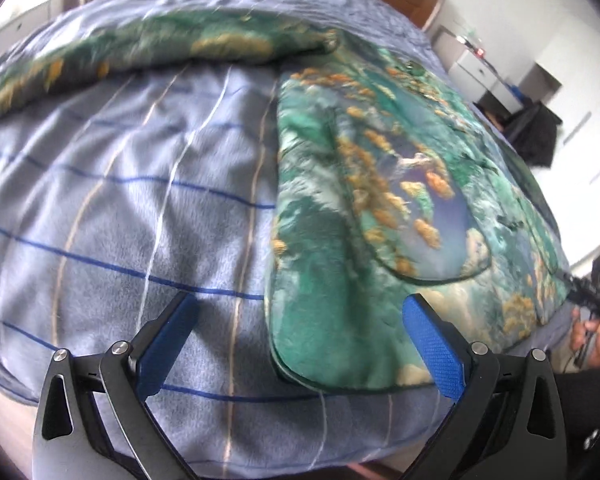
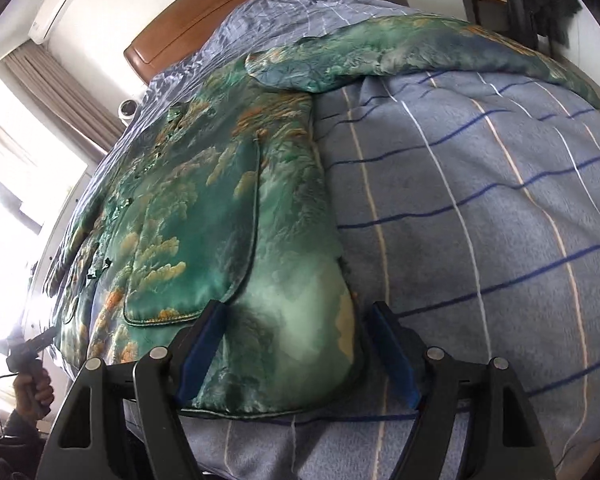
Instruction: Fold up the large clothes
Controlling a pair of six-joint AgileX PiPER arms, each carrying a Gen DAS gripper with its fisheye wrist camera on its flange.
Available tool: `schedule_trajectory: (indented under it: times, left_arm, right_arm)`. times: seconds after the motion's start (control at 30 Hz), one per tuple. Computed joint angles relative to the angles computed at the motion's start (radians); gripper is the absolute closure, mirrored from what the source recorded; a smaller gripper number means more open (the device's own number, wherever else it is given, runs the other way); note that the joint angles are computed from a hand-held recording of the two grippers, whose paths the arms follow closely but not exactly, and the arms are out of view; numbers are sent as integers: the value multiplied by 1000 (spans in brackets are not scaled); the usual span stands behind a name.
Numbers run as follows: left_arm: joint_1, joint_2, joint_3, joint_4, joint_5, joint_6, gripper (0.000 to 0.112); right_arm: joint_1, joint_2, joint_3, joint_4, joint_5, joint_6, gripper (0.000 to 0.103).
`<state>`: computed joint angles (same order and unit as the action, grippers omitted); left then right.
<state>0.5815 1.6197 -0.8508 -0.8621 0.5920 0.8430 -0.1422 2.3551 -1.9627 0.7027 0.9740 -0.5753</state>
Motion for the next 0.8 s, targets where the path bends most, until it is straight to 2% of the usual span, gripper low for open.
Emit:
schedule_trajectory:
  times: [0.07, 0.13, 0.17, 0.2, 0.23, 0.3, 0.33, 0.37, 0.43, 0.53, 0.67, 0.8]
  left_arm:
    - [-24, 6, -3, 21, -13, -30, 10]
    - [-40, 7, -9, 8, 8, -3, 11]
    - [-48, 4, -11, 4, 28, 11, 12]
    - [-49, 1, -11, 13, 39, 13, 20]
    - [-63, -3, -13, 40, 39, -7, 36]
    - [-90, -16, -14, 116, 30, -68, 47]
    - [-91, -25, -10, 123, 29, -73, 59]
    - [-84, -26, -13, 121, 41, -74, 66]
    - [-57, -37, -11, 108, 64, -70, 88]
    - [-27, -52, -5, 88, 83, -59, 96]
    - [-31, -88, 16, 111, 70, -79, 99]
    - [-1, -146, 41, 147, 106, -79, 99]
  right_arm:
    - [2, 16, -36, -19, 29, 25, 29]
    - [1, 33, -78, -34, 71, 38, 45]
    - [1, 31, -82, -45, 77, 41, 49]
    - [1, 28, -88, -54, 85, 40, 63]
    - [1, 21, -82, -53, 84, 35, 77]
    - [-1, -1, -61, -42, 80, 24, 86]
    - [3, -17, -42, -44, 68, 20, 88]
    - [8, -34, -24, -50, 53, 17, 89]
    - [19, -68, 15, -62, 26, 15, 91]
    - [26, -118, 73, -58, -4, -4, 91]
    - [25, -163, 109, -56, -2, -25, 92]
    - [13, -201, 137, -62, 23, -42, 92]
